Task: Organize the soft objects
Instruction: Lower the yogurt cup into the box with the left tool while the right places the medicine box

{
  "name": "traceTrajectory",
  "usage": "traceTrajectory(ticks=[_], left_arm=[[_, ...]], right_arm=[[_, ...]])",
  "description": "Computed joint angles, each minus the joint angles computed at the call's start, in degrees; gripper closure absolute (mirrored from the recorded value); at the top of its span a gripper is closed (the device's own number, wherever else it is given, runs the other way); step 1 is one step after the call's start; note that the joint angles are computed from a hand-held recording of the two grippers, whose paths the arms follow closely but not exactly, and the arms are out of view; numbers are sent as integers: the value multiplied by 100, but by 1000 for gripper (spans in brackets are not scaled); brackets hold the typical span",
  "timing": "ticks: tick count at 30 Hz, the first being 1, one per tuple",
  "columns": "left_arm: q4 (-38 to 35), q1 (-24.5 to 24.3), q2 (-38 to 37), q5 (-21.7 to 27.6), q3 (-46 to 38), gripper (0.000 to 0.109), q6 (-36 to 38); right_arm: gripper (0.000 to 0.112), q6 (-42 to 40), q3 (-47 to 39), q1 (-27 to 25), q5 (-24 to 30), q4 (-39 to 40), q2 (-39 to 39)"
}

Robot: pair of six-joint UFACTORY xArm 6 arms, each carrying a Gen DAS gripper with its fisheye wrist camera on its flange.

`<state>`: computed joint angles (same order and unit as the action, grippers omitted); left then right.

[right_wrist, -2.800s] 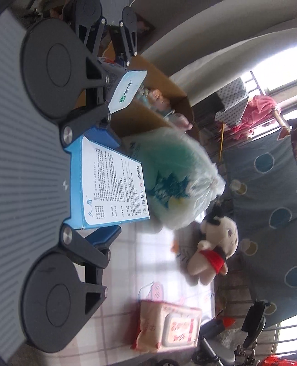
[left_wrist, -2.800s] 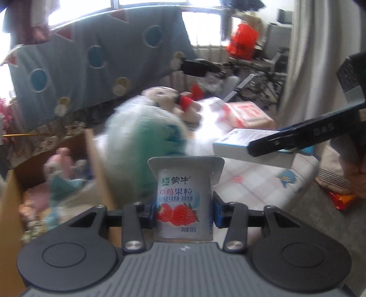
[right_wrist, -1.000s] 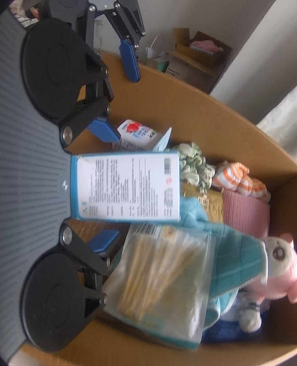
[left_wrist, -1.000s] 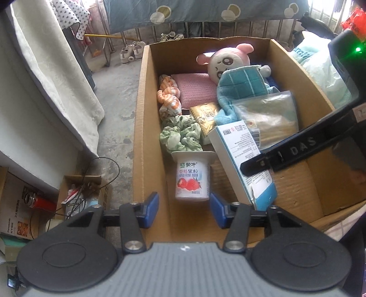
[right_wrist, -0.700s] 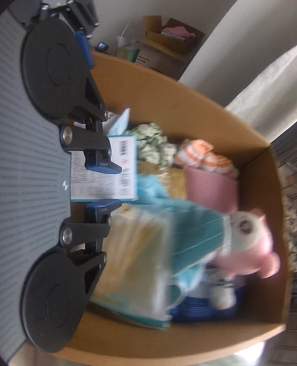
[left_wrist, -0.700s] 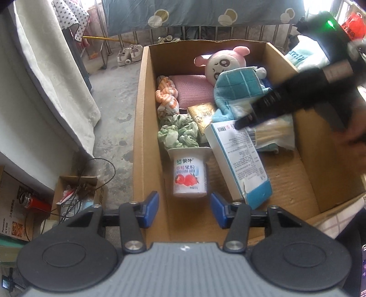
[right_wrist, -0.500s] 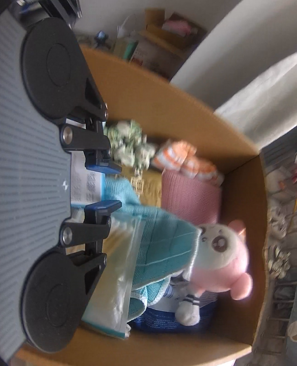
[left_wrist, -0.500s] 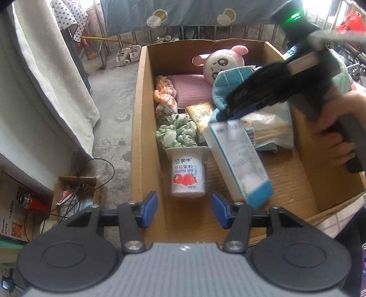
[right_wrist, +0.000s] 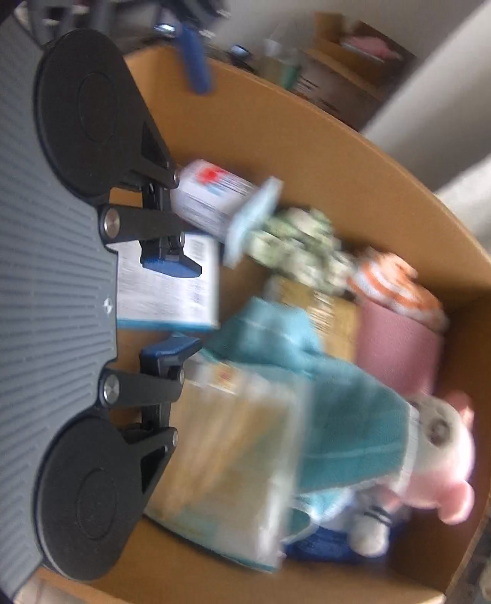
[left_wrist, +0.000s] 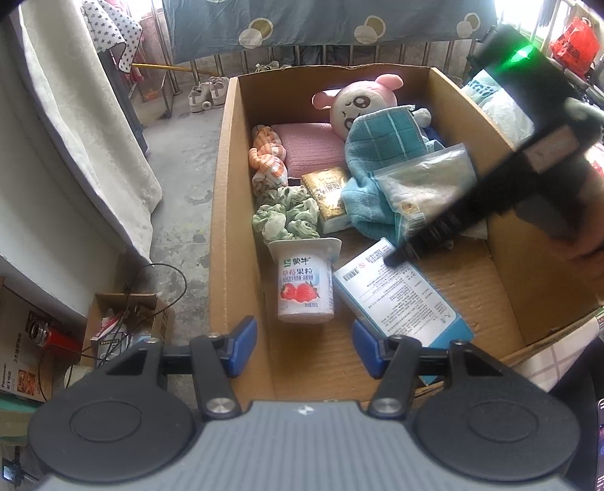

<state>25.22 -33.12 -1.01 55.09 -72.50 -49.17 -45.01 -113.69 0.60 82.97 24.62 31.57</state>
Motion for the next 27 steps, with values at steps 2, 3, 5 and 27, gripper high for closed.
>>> traceTrajectory(ticks=[2, 3, 5, 27], left_arm=[[1, -8, 19, 20, -27, 49, -15], [-10, -8, 38, 35, -51, 49, -20], [-61, 6, 39, 4, -51, 49, -35], [-402, 100, 263, 113, -268, 51, -181]], right_arm=[[64, -53, -385, -35, 635, -150, 218], [63, -49, -388, -24, 735, -267, 235], [65, 4, -137, -7, 604, -341, 147], [64, 1817, 150, -544, 485, 955, 280]])
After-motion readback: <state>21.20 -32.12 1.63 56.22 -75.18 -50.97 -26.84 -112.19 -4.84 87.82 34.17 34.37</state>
